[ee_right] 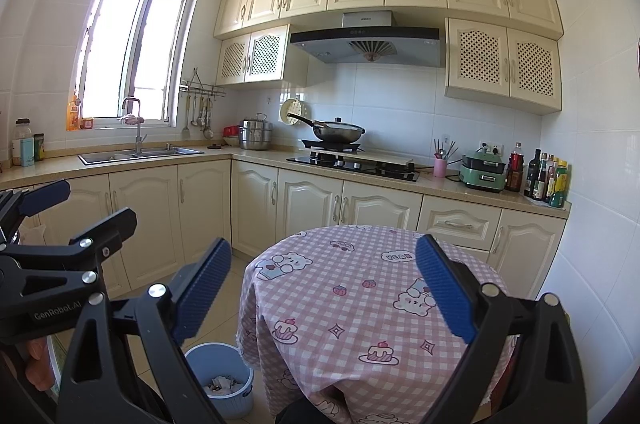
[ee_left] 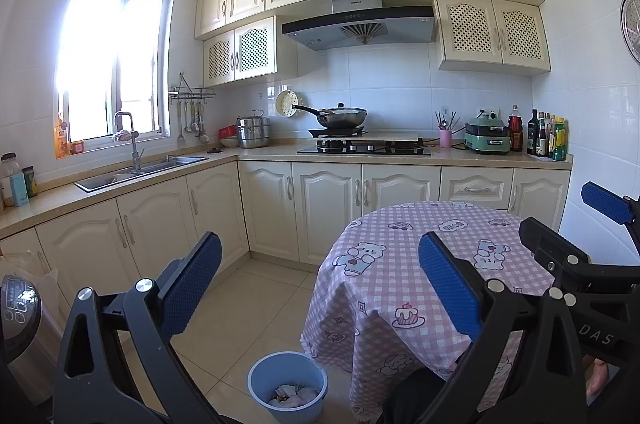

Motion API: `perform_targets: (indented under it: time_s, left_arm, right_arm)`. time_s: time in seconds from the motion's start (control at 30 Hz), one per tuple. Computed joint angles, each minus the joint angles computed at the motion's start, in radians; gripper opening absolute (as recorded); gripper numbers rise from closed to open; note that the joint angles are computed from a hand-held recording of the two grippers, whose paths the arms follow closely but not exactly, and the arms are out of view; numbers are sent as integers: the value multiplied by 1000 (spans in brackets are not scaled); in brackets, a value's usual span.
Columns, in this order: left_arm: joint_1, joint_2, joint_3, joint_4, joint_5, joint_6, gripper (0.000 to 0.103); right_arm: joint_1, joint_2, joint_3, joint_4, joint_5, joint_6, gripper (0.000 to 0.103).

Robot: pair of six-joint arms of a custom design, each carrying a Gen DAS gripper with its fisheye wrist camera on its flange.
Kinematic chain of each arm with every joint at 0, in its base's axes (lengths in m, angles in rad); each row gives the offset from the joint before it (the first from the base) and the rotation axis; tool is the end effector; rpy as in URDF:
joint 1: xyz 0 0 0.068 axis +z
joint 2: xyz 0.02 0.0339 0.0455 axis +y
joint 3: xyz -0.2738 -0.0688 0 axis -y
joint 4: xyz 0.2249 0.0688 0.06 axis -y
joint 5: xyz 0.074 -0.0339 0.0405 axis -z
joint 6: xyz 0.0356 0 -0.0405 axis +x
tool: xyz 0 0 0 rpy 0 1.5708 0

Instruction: Collect trash

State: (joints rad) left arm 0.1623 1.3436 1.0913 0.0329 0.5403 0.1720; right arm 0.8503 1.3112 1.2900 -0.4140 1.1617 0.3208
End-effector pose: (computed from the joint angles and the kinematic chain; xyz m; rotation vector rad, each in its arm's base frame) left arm 0.2922 0.0293 0.3595 0.3908 1.7209 -0.2407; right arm 0.1933 0.1707 0.3962 0.2299 1.7345 -0.3139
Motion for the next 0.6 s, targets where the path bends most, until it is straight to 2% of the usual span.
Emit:
perform_targets:
  time_s: [0.6]
  left_arm:
    - [0,-1,0,0,-2,0,95]
  right_arm:
    - [-3,-4,-2,-2,-5,-1,91]
